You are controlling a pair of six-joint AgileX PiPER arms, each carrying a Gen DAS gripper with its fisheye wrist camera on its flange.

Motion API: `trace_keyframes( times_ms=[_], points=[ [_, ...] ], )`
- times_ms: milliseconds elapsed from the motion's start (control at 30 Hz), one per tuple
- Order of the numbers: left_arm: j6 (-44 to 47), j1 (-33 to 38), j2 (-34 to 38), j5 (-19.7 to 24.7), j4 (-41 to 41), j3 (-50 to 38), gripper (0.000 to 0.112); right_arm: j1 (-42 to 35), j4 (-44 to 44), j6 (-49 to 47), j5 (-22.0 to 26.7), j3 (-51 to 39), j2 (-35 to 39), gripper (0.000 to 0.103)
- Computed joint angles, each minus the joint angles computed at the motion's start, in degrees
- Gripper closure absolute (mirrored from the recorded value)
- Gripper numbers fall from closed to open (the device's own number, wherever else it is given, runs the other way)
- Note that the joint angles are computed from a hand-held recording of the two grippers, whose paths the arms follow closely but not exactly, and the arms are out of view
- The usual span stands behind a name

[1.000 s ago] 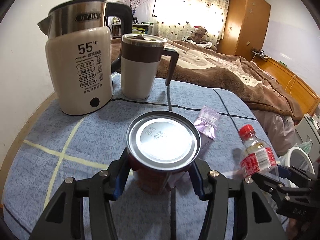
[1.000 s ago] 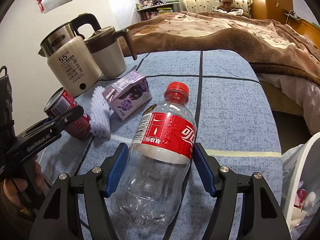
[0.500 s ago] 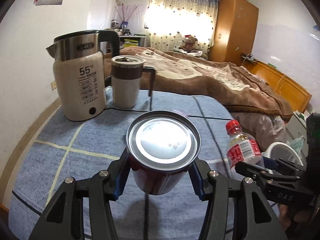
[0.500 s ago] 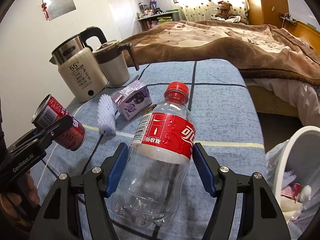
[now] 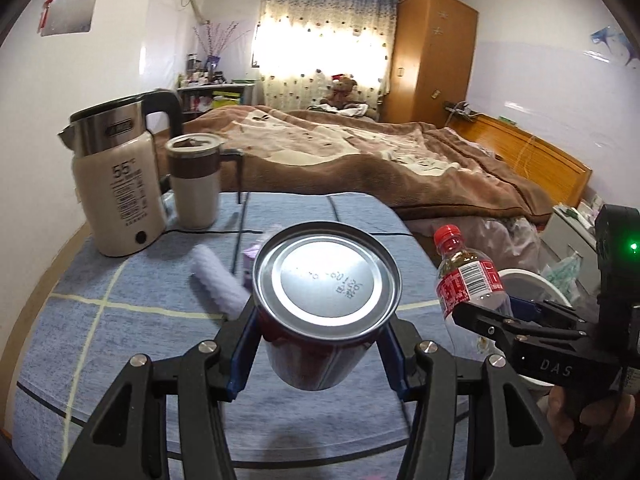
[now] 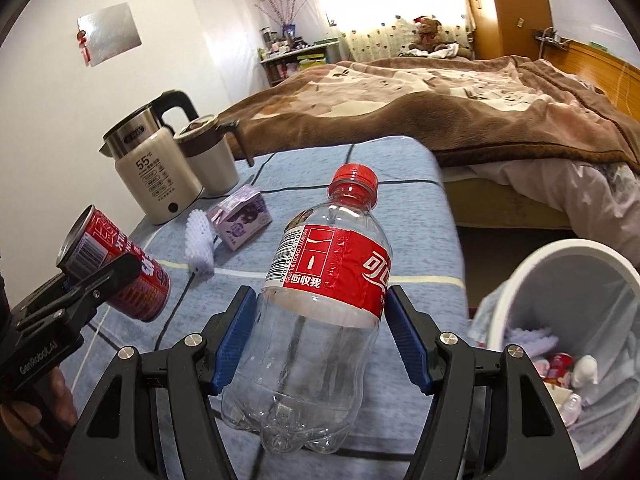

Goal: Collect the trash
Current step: 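Carry the bottle and red can toward the white bin, then open both tools over the bin to drop the bottle and can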

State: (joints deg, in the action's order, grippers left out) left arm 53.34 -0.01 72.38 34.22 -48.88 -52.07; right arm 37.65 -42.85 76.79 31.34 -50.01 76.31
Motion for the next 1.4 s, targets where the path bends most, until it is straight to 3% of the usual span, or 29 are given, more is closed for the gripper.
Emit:
trace_keyframes(
  times_ms=[367, 667, 867, 1167, 1400],
  points=[
    [-6.40, -13.99, -0.60, -3.26, 2.64, 0.31, 0.056, -6.60, 3.37, -5.01, 4.74, 8.95, -14.49, 0.036],
    [-15.86, -27.26, 2.86, -6.74, 8.72, -1.97, 0.056, -18.42, 12.25, -18.03, 5.63, 13.98, -23.42, 0.036],
    [-20.43, -34.84, 8.04, -6.64, 10.79, -5.94, 0.056, -33.00, 25.33, -36.72, 3.80, 17.09, -26.68, 0.036],
    [-30.70, -44.60, 17.00, -7.41, 19.95, -12.64, 0.056, -52.73, 43.43, -64.25, 1.16, 20.27, -24.46, 0.036],
    [-37.03, -48.78, 20.62, -7.74, 26.66, -14.99, 0.056, -61.97, 52.80, -77.94, 1.29, 21.22, -22.07, 0.036]
  ],
)
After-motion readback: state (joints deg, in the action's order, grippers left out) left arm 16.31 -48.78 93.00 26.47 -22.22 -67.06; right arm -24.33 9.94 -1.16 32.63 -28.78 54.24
